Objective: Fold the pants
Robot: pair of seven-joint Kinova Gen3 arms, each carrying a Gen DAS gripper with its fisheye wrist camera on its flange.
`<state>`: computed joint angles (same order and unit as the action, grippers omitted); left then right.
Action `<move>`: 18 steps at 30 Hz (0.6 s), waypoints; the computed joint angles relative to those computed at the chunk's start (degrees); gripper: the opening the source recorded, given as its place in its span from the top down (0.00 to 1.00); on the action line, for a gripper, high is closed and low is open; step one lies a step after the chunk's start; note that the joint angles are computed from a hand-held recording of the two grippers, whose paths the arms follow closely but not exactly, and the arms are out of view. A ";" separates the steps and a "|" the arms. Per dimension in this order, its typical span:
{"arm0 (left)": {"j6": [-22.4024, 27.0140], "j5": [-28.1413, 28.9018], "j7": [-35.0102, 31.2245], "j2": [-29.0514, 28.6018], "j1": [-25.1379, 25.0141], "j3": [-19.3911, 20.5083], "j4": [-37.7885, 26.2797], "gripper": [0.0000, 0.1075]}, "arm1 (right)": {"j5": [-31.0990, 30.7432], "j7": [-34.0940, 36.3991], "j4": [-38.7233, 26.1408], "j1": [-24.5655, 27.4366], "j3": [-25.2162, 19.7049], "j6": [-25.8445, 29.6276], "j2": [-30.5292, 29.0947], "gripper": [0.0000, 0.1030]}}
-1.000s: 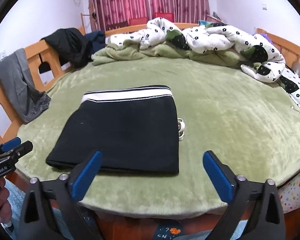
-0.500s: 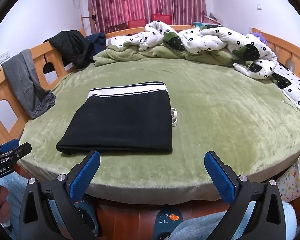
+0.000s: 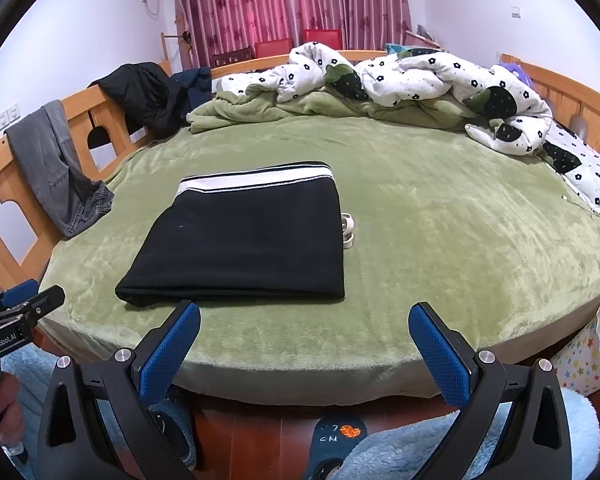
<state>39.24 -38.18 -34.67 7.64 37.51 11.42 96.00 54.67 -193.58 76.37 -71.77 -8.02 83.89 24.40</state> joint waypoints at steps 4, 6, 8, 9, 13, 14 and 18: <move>-0.12 0.43 -0.44 0.03 -0.05 0.04 -0.01 0.27 | 0.01 -0.45 0.64 0.14 -0.06 -0.11 -0.33 0.01; -0.06 0.62 -0.56 0.08 -0.04 0.05 -0.12 0.27 | -0.01 -0.45 0.83 0.24 -0.16 -0.01 -0.50 0.01; -0.21 0.61 -0.63 0.11 -0.03 0.02 -0.10 0.27 | 0.14 -0.51 1.04 0.23 -0.25 0.03 -0.62 0.01; -0.16 0.59 -0.59 0.16 0.04 0.02 -0.15 0.27 | 0.17 -0.60 1.29 0.28 -0.31 -0.03 -0.75 0.01; -0.11 0.39 -0.30 0.25 0.33 -0.05 -0.19 0.27 | 0.05 -0.68 1.35 0.53 -0.50 -0.07 -0.86 0.01; 0.05 0.27 -0.07 0.28 0.46 -0.06 -0.26 0.27 | 0.12 -0.65 1.28 0.52 -0.50 0.05 -0.78 0.01; -0.05 0.45 -0.24 0.28 0.39 -0.07 -0.26 0.27 | 0.03 -0.91 1.48 0.66 -0.57 -0.10 -0.93 0.01</move>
